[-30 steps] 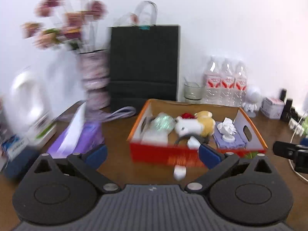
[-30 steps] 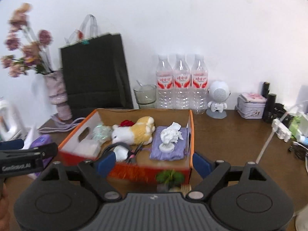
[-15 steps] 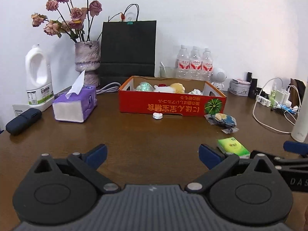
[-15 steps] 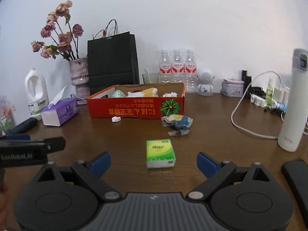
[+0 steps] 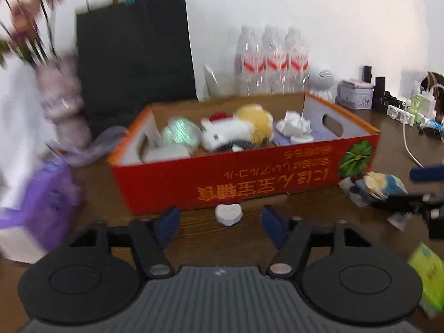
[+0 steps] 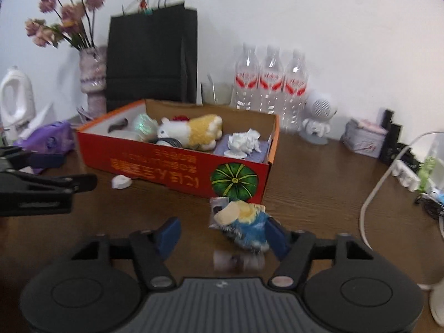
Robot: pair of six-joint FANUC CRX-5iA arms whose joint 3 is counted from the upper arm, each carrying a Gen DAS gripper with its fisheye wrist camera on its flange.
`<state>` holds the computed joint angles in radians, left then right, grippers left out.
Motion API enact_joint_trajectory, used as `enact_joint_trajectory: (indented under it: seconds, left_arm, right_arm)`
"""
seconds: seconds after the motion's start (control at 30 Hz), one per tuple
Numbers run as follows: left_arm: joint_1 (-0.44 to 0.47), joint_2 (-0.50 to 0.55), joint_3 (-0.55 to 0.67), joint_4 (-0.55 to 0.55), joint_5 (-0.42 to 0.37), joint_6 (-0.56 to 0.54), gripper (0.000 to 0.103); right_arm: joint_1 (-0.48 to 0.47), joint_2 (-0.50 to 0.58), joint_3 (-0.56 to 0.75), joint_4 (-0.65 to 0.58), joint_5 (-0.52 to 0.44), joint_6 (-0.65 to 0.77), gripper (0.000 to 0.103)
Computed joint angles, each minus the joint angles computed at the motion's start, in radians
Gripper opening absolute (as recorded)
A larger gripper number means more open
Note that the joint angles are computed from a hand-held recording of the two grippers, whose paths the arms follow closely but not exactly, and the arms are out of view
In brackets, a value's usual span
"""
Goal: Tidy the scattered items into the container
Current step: 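Grasp the white heart-shaped piece with the left tool while the right tool grasps the blue-yellow snack bag, then carry the white piece and snack bag into the box and open both tools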
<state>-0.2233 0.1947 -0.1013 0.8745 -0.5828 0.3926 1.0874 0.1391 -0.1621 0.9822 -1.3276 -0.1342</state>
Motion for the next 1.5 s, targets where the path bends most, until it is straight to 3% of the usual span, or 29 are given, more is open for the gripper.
enact_joint_trajectory:
  seconds: [0.07,0.13,0.2,0.33,0.43,0.5,0.63,0.73,0.77,0.97,1.1,1.2,1.37,1.5]
  left_arm:
    - [0.006,0.056,0.085,-0.087,-0.067,0.113,0.049]
    - [0.005,0.084,0.121,-0.124,-0.084,0.169,0.039]
    - [-0.004,0.081,0.101,-0.098,-0.051,0.137,0.029]
    - [-0.015,0.062,0.057,-0.052,-0.013,0.074,0.027]
    - [-0.017,0.014,0.014,-0.080,0.024,0.100,0.027]
    - [-0.019,-0.048,-0.063,-0.019,0.052,0.055,0.027]
    - [-0.054,-0.222,-0.281,0.242,0.142,-0.154,0.027]
    - [-0.117,-0.350,-0.438,0.542,0.231,-0.447,0.027]
    - [-0.120,-0.381,-0.469,0.575,0.241,-0.482,0.027]
    - [0.037,-0.504,-0.540,0.368,0.128,-0.282,0.027]
    - [0.111,-0.571,-0.576,0.327,0.058,-0.210,0.027]
    - [0.143,-0.618,-0.606,0.322,0.017,-0.225,0.027]
    - [0.166,-0.671,-0.639,0.346,-0.009,-0.254,0.027]
    - [0.178,-0.690,-0.654,0.358,-0.019,-0.261,0.027]
  right_arm:
    - [-0.028,0.010,0.010,-0.037,0.016,0.042,0.047]
    - [-0.041,0.004,-0.007,-0.051,0.040,0.038,0.042]
    - [-0.049,-0.005,-0.028,-0.061,0.067,0.021,0.032]
    - [-0.045,-0.019,-0.061,-0.022,0.074,-0.045,0.007]
    - [-0.031,-0.031,-0.069,0.012,0.054,-0.082,0.005]
    - [-0.010,-0.055,-0.095,0.066,0.049,-0.143,0.005]
    - [0.051,-0.098,-0.154,0.213,0.103,-0.297,0.005]
    - [0.116,-0.055,-0.117,0.251,0.071,-0.290,0.005]
    - [0.138,-0.037,-0.099,0.248,0.058,-0.273,0.005]
    - [0.253,0.094,0.018,0.185,-0.068,-0.115,0.005]
    - [0.295,0.126,0.053,0.163,-0.118,-0.121,0.005]
    - [0.318,0.094,0.014,0.206,-0.099,-0.229,0.005]
    - [0.311,-0.099,-0.239,0.361,0.107,-0.736,0.005]
    - [0.334,-0.147,-0.303,0.341,0.110,-0.875,0.005]
